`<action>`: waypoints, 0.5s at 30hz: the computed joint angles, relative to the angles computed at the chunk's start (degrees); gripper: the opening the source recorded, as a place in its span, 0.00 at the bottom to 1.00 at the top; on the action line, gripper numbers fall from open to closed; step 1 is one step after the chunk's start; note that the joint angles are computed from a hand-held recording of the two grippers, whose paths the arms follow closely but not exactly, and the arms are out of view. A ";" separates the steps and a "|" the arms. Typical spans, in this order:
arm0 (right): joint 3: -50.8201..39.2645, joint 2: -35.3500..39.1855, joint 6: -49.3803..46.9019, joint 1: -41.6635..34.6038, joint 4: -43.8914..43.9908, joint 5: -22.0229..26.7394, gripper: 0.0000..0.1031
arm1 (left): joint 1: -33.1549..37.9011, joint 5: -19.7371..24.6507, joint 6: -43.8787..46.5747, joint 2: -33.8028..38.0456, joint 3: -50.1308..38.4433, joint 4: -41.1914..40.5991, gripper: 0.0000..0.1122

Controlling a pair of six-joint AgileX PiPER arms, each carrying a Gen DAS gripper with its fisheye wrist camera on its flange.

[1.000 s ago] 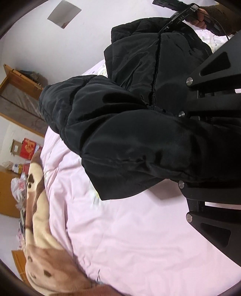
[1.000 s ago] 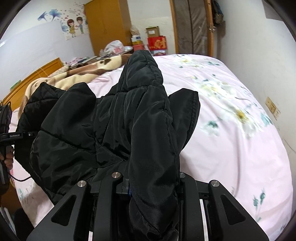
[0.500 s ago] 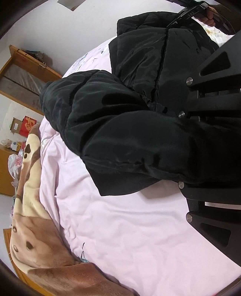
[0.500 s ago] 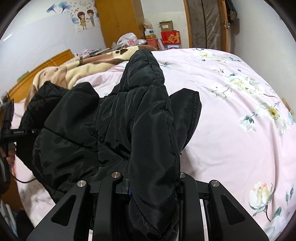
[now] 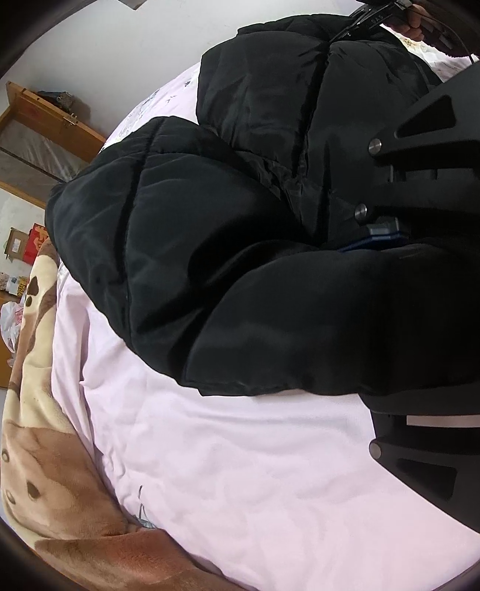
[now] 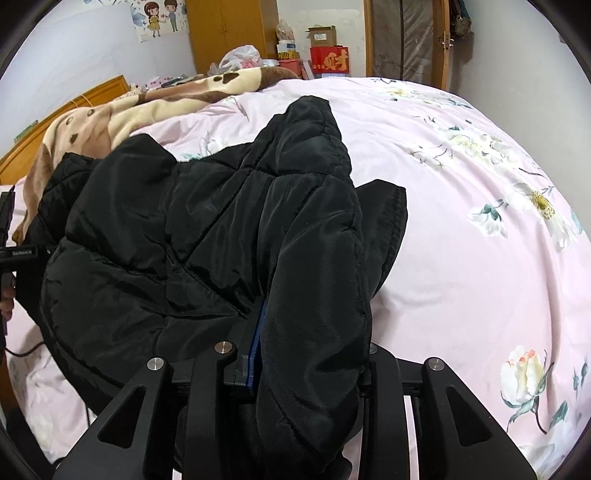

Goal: Fold large clothes

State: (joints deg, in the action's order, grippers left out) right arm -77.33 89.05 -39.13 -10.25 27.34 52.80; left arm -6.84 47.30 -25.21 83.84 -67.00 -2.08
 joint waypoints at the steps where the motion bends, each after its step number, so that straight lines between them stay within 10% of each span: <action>1: 0.01 0.23 -0.13 -0.14 0.13 -0.08 0.33 | 0.45 -0.49 0.42 0.15 0.34 -0.63 0.41; 15: -0.47 0.75 2.92 -0.25 -3.47 -0.89 0.58 | 1.80 -3.03 -2.65 -4.64 5.14 -3.21 0.62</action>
